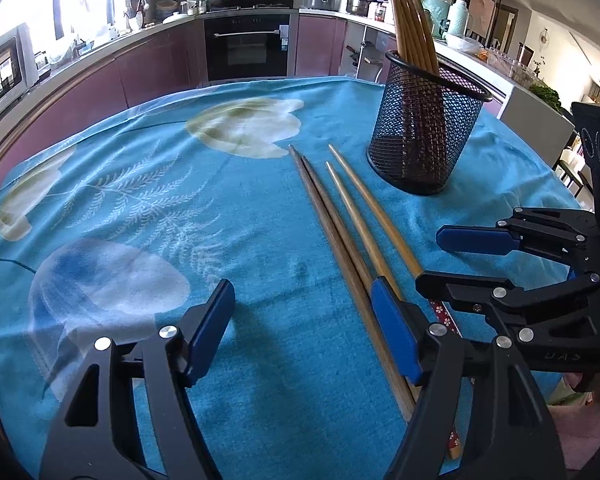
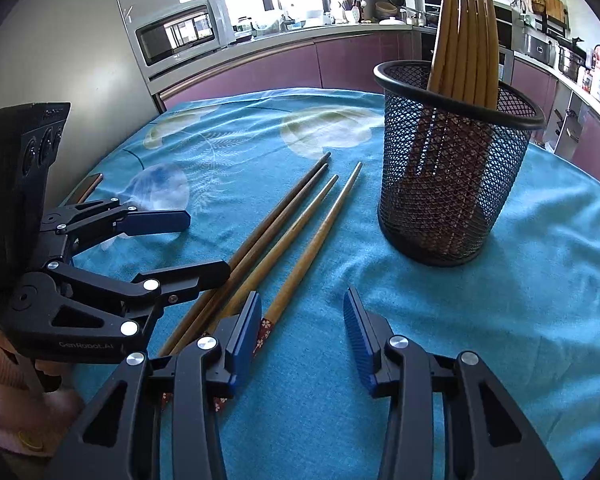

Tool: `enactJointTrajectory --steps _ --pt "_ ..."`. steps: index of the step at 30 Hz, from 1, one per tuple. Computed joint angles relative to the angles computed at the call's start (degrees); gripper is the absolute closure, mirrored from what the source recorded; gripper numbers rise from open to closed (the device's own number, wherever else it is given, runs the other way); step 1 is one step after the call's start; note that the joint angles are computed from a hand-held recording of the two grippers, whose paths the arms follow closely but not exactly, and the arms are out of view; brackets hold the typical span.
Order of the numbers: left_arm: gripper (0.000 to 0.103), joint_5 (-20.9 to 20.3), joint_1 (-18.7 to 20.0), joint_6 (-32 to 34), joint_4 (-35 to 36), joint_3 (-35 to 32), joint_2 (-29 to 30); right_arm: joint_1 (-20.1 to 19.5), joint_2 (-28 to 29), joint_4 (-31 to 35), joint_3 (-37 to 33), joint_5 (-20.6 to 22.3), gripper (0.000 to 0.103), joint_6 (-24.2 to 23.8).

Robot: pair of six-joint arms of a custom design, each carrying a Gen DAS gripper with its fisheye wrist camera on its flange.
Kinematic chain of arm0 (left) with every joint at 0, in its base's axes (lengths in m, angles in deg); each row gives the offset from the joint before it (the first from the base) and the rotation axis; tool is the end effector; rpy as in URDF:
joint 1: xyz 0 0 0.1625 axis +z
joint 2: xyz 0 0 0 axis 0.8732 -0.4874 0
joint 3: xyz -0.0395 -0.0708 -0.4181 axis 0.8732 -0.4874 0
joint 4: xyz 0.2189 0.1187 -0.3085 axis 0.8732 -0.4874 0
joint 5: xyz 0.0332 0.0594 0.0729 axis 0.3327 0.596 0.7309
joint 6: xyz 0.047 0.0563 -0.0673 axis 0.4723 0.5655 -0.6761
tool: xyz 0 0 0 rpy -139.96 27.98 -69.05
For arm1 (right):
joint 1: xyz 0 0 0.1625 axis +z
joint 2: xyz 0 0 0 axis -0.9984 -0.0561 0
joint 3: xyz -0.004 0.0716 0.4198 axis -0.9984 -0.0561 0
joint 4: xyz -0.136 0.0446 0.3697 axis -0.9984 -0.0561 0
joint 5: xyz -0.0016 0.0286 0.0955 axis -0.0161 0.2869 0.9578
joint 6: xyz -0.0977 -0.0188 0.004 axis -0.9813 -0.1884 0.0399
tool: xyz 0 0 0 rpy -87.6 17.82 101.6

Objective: Organize utensils
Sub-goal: 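Move both open tools back down to the remaining chopsticks on the cloth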

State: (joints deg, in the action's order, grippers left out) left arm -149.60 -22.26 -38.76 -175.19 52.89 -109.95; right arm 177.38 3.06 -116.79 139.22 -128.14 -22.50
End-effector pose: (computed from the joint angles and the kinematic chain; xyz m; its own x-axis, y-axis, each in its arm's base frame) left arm -0.3760 -0.5192 -0.0453 -0.4882 0.7803 -0.3908 0.8555 0.5164 -0.0378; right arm 0.0875 -0.4088 0.2696 -0.8071 0.0956 0.5826 -0.3207 0.7575 -0.5686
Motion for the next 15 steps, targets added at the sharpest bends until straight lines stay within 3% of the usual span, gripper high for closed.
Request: enactJointTrajectory --steps 11,15 --pt "0.055 -0.3 0.1 -0.7 1.3 -0.4 -0.3 0.1 0.3 0.4 -0.5 -1.1 0.069 -0.3" --pt "0.055 0.0 0.1 -0.4 1.6 -1.0 0.3 0.4 1.2 0.4 -1.6 -2.0 0.069 -0.3"
